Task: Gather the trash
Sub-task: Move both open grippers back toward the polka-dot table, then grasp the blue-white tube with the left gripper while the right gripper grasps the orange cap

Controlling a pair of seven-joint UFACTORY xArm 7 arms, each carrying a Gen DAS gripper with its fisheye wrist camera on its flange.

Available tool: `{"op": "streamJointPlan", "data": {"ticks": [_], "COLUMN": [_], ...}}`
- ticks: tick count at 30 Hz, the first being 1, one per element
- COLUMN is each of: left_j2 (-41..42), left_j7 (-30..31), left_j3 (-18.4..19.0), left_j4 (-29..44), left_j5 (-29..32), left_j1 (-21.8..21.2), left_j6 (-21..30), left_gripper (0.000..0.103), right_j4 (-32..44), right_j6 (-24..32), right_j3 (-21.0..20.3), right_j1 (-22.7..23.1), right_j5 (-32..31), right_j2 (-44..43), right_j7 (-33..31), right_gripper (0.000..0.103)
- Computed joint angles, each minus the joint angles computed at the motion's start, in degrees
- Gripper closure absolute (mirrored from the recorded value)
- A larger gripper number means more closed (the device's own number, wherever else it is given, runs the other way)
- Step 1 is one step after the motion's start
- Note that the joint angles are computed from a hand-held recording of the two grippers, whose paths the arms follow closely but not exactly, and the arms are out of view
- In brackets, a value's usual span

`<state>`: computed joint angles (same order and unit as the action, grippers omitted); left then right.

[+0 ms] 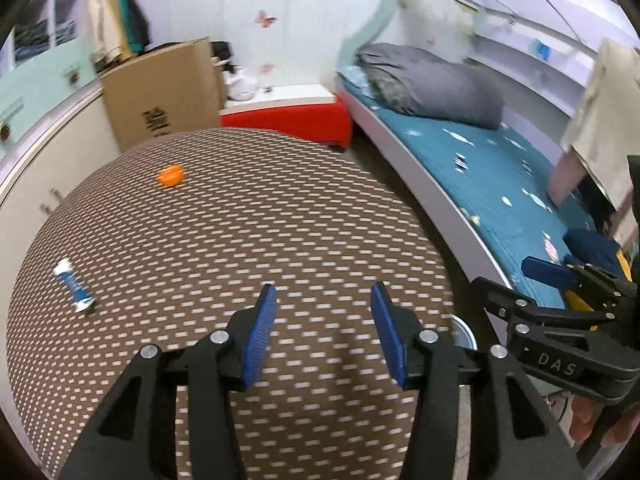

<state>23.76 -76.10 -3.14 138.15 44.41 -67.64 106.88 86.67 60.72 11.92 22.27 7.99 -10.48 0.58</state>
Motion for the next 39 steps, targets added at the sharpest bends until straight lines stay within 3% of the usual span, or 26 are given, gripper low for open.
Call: {"op": "streamJointPlan", "data": {"ticks": [3, 12, 20, 28, 30, 31, 32, 35, 39], "left_j2": [-7.66, -23.33, -35.46, -43.55, -43.81, -43.06, -43.07, -47.57, -50.62], "left_j7": [-4.89, -14.91, -20.11, -19.32, -18.15, -16.94, -16.01, -14.50, -12.77], "left_j3": [-1.38, -6.89, -9.22, -8.22, -8.71, -9.58, -10.04, -9.53, -10.31], "left_j4": [-10.51, -29.98, -43.45, -54.20, -55.19, -54.53, -54.61, -59.36, -62.31], "left_j5": [0.00, -1.51, -7.15, -13.89, -14.78, -14.03, -13.89, -14.85, -14.87], "left_j1": [1.11, 7.27, 14.49, 20.98, 22.38, 23.15, 23.80, 25.25, 27.76], "left_j6": [-0.22, 0.59, 0.82, -4.15, -3.78, -2.29, -2.08, -8.17, -10.87], "left_gripper": [0.051, 0.042, 0.040, 0.041, 0.057, 0.080, 0.090, 0.093, 0.094], "right_j4": [2.06, 10.46, 19.81, 31.56, 34.63, 36.62, 38.39, 43.95, 56.47], "right_j6": [0.23, 1.73, 4.74, 9.91, 11.17, 11.97, 12.67, 14.66, 19.04], "right_j3": [1.36, 4.85, 5.15, 3.17, 2.59, 2.22, 1.80, 0.61, -1.43], "right_j1": [1.17, 6.87, 12.53, 18.42, 19.86, 20.69, 21.43, 23.40, 26.57], "right_j5": [-0.58, -5.05, -9.28, -13.32, -14.09, -14.58, -14.91, -15.13, -14.90], "right_j2": [1.76, 9.23, 17.03, 26.28, 28.46, 29.83, 31.02, 34.74, 42.55], "right_j7": [0.12, 3.23, 4.92, 6.48, 6.48, 6.56, 6.64, 6.40, 5.84], "right_gripper": [0.029, 0.025, 0.024, 0.024, 0.024, 0.024, 0.024, 0.024, 0.024]}}
